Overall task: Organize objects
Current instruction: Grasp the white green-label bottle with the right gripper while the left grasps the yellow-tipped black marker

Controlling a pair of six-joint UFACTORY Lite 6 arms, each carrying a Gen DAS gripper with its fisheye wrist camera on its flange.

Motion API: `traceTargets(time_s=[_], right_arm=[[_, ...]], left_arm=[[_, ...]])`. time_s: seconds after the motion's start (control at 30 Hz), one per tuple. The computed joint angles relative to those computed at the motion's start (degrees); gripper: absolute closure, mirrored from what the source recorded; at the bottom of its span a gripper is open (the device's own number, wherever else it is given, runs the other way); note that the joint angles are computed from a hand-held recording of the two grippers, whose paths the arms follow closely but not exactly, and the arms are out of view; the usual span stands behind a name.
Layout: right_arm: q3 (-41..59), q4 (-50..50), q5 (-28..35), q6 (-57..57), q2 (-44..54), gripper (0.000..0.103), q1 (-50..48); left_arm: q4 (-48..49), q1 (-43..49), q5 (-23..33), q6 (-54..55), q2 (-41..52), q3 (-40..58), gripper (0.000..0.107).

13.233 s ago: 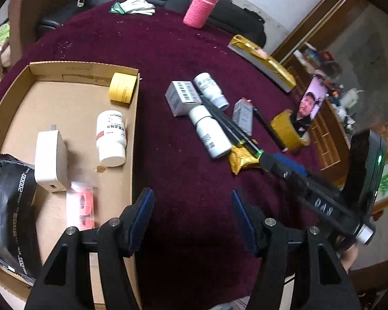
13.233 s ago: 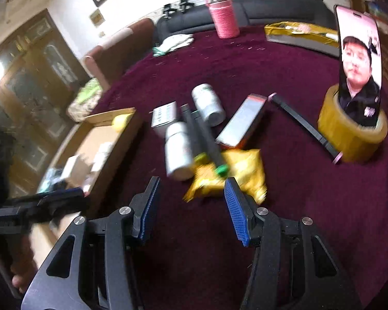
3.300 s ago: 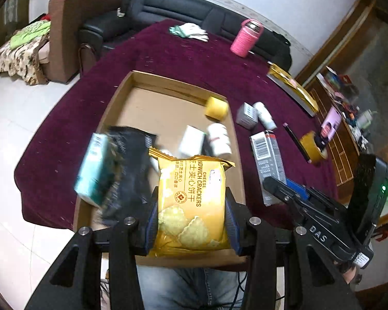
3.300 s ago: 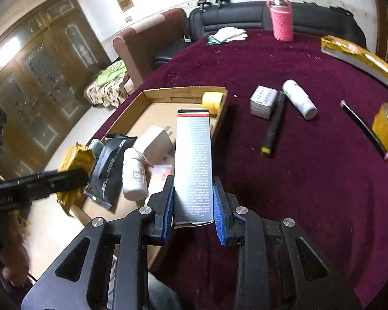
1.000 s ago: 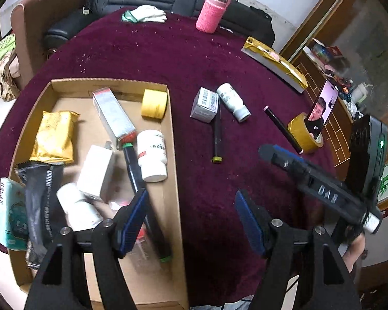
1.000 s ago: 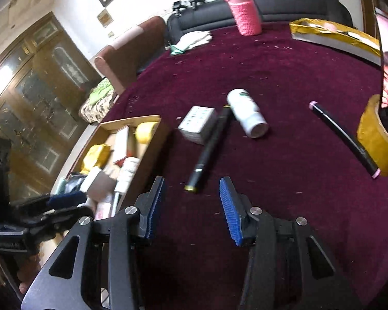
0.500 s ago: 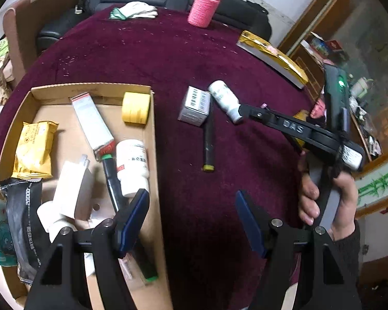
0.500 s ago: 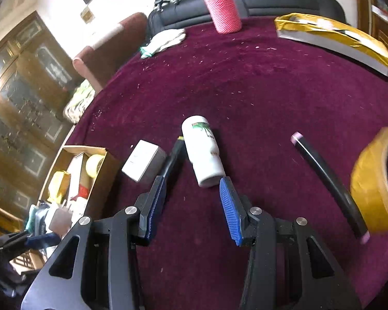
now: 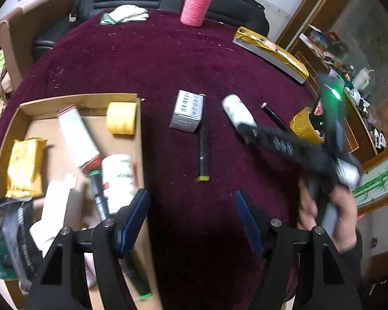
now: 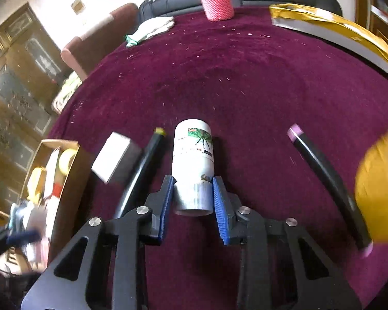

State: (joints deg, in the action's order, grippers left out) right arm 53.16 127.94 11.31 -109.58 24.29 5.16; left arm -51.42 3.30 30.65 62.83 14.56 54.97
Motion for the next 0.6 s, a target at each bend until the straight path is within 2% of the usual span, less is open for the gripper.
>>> traceTargets(time_s=[0.17, 0.3, 0.37, 0.4, 0.5, 0.53, 0.6], right_arm=[[-19.63, 18.93, 5.83, -16.36, -13.24, 0.073, 1.84], [-28.23, 31.22, 8.64, -24.99, -18.75, 0.073, 4.78], [-30.94, 39.23, 10.18, -30.79, -20.34, 0.073, 6.09], [-32.14, 40.77, 11.97, -31.76, -20.56, 0.073, 6.33], [-35.49, 41.95, 16.39, -32.31, -21.58, 0.073, 6.54], [-36.39, 41.05, 17.89, -31.33, -21.68, 0.073, 5.98], [-36.29, 37.95, 19.3, -29.21, -20.88, 0.073, 4.21]], left_arm=[[6.15, -5.91, -4.41, -7.53, 4.65, 5.16, 0.041], [12.95, -9.58, -5.17, -16.24, 12.29, 12.95, 0.042], [16.89, -11.55, -7.06, -20.64, 14.88, 15.32, 0.045], [21.55, -12.91, -8.15, -25.37, 16.61, 17.03, 0.051], [28.69, -15.15, -8.69, -32.34, 20.87, 21.38, 0.057], [32.51, -15.75, -8.16, -36.51, 22.94, 23.65, 0.064], [35.22, -16.76, -7.23, -39.43, 26.32, 27.25, 0.072]])
